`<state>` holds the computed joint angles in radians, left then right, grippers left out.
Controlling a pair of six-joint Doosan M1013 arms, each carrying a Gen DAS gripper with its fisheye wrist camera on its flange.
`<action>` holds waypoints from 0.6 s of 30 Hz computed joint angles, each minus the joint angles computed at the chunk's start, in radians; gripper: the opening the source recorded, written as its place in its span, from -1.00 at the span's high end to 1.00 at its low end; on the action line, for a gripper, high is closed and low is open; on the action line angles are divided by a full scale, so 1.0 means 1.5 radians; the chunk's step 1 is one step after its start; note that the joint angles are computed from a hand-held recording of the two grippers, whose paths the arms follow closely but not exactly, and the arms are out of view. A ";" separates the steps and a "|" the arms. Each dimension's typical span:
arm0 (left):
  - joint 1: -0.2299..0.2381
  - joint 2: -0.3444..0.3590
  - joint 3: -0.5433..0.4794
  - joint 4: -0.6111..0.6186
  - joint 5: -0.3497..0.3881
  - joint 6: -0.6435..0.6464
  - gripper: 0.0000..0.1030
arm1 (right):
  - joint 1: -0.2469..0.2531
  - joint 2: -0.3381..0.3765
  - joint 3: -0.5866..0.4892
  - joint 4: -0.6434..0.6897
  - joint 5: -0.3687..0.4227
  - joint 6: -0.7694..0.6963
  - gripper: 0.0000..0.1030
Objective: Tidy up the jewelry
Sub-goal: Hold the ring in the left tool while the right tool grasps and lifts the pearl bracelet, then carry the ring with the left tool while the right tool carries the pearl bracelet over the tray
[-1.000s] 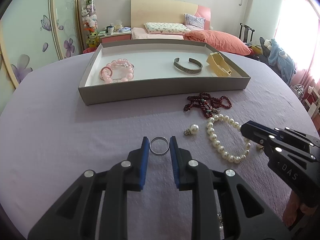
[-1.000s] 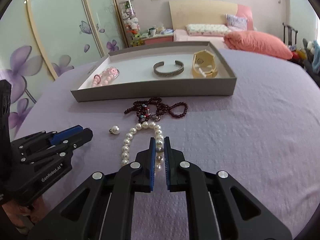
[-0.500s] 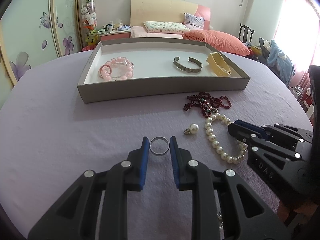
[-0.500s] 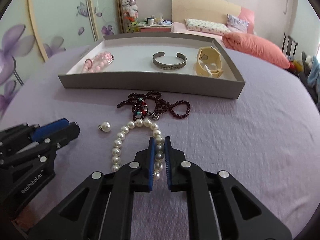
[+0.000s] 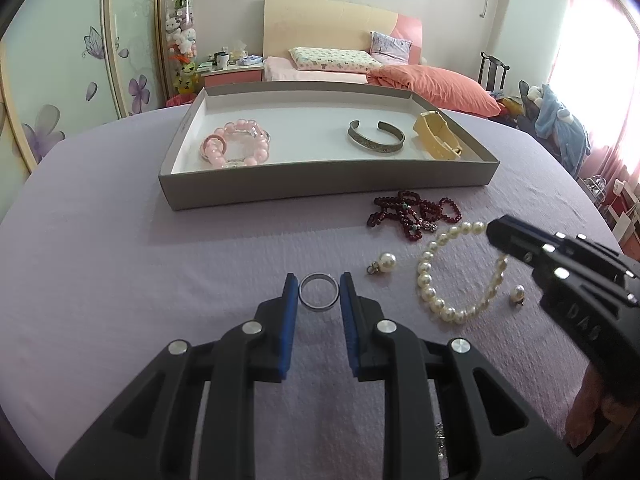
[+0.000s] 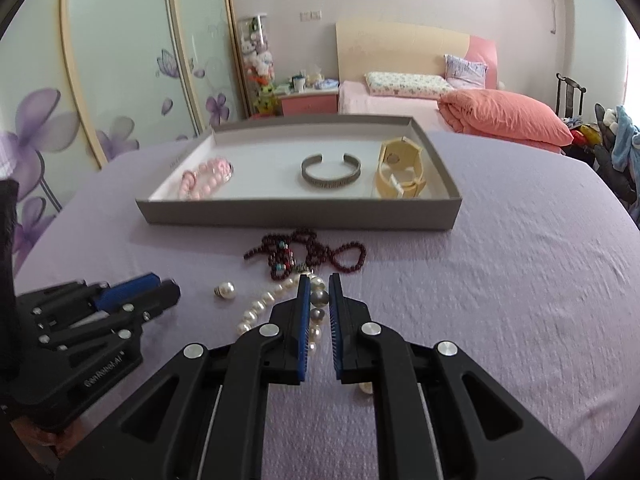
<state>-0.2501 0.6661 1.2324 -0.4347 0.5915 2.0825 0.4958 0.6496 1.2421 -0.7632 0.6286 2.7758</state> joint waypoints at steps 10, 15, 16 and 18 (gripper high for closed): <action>0.000 -0.007 -0.001 -0.013 -0.008 0.006 0.58 | -0.003 -0.010 0.011 -0.046 -0.028 0.052 0.80; 0.000 -0.007 -0.009 -0.012 -0.011 0.001 0.58 | -0.004 -0.015 0.016 -0.065 -0.033 0.072 0.81; -0.001 -0.007 -0.010 -0.009 -0.014 -0.003 0.58 | -0.004 -0.016 0.017 -0.071 -0.033 0.077 0.81; 0.000 -0.005 -0.015 -0.010 -0.010 -0.005 0.58 | -0.005 -0.018 0.019 -0.080 -0.037 0.086 0.81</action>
